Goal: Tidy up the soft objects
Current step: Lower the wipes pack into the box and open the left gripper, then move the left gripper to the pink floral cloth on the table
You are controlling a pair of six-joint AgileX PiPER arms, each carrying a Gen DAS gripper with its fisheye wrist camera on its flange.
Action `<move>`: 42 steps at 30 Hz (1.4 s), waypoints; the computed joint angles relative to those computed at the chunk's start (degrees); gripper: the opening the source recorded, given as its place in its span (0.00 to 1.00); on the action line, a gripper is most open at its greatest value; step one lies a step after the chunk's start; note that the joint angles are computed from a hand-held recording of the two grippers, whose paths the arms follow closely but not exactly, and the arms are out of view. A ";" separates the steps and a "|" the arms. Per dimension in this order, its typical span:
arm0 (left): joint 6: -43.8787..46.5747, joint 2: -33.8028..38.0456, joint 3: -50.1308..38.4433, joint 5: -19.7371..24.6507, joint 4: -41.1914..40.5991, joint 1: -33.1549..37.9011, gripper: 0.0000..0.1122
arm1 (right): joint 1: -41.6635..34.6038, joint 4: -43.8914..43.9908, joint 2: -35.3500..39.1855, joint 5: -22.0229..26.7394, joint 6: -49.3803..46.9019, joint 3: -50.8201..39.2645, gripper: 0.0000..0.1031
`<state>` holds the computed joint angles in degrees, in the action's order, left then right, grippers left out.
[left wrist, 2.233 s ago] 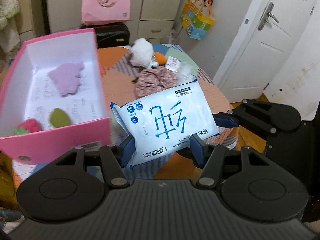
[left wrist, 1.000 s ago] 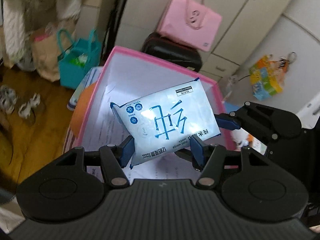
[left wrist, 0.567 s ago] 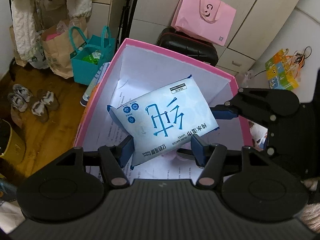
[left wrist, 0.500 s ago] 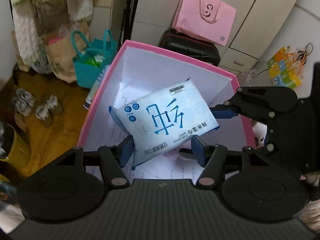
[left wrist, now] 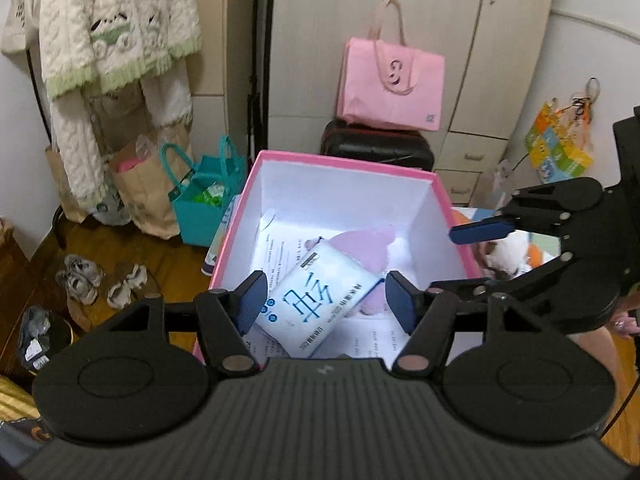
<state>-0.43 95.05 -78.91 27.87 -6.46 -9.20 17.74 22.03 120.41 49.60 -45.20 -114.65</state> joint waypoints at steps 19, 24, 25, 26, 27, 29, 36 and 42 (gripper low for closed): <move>3.65 -17.31 5.16 8.98 5.88 -13.67 0.69 | -15.42 14.30 -32.62 7.28 -2.97 31.59 0.56; 5.66 -14.96 3.09 11.17 5.41 -19.22 0.69 | -22.06 19.04 -38.46 7.42 -9.22 39.40 0.56; 6.07 -14.44 2.88 11.05 5.24 -20.31 0.69 | -23.63 20.11 -39.71 7.20 -11.05 41.29 0.56; 6.42 -13.78 2.62 10.75 4.83 -21.22 0.69 | -24.80 20.90 -40.70 6.94 -12.35 42.87 0.56; 6.50 -13.04 2.28 10.43 4.26 -22.03 0.69 | -26.20 21.73 -41.51 6.83 -13.82 44.32 0.56; 7.92 -10.90 1.17 9.96 1.53 -23.10 0.69 | -29.46 24.01 -43.00 6.19 -18.08 47.69 0.56; 9.67 -3.26 -2.28 7.85 -3.11 -26.09 0.69 | -37.02 29.70 -44.03 2.31 -31.44 56.17 0.57; -0.40 3.03 -2.01 -1.07 5.61 -28.59 0.69 | -40.88 39.67 -40.30 -0.29 -45.32 60.93 0.57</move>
